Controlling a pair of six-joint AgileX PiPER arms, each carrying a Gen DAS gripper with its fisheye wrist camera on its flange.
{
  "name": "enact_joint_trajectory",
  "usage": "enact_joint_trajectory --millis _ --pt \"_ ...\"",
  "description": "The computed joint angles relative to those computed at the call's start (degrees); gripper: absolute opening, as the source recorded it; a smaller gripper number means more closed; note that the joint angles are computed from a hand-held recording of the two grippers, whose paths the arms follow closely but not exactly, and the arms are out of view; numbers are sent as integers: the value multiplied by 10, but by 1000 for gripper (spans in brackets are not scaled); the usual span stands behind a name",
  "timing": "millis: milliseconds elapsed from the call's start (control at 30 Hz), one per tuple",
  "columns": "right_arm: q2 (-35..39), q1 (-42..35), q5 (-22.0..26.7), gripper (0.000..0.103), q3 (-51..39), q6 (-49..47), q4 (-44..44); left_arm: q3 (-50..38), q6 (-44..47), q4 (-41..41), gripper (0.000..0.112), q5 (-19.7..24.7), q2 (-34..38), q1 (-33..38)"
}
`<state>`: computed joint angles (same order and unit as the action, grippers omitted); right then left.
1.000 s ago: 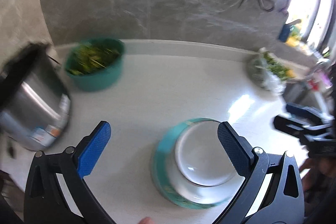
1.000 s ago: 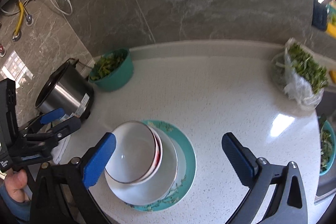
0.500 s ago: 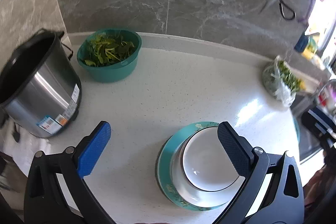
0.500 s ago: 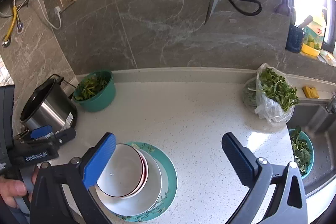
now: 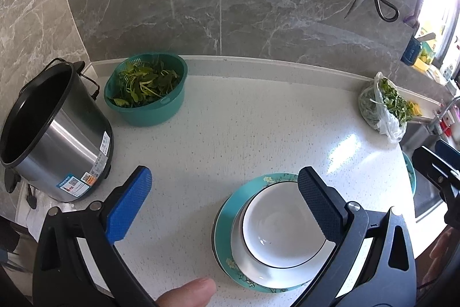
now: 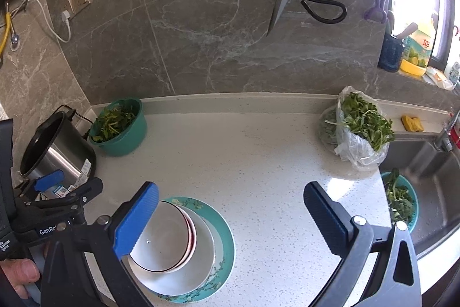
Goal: Organize plates and bowls
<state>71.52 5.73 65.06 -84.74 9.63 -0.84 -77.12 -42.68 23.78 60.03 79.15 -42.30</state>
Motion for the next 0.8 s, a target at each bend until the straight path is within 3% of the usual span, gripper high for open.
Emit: enact_joint_trajectory --millis 800 --pt "3 -3 36 103 -10 3 -3 -41 -53 38 103 54 24 -60"
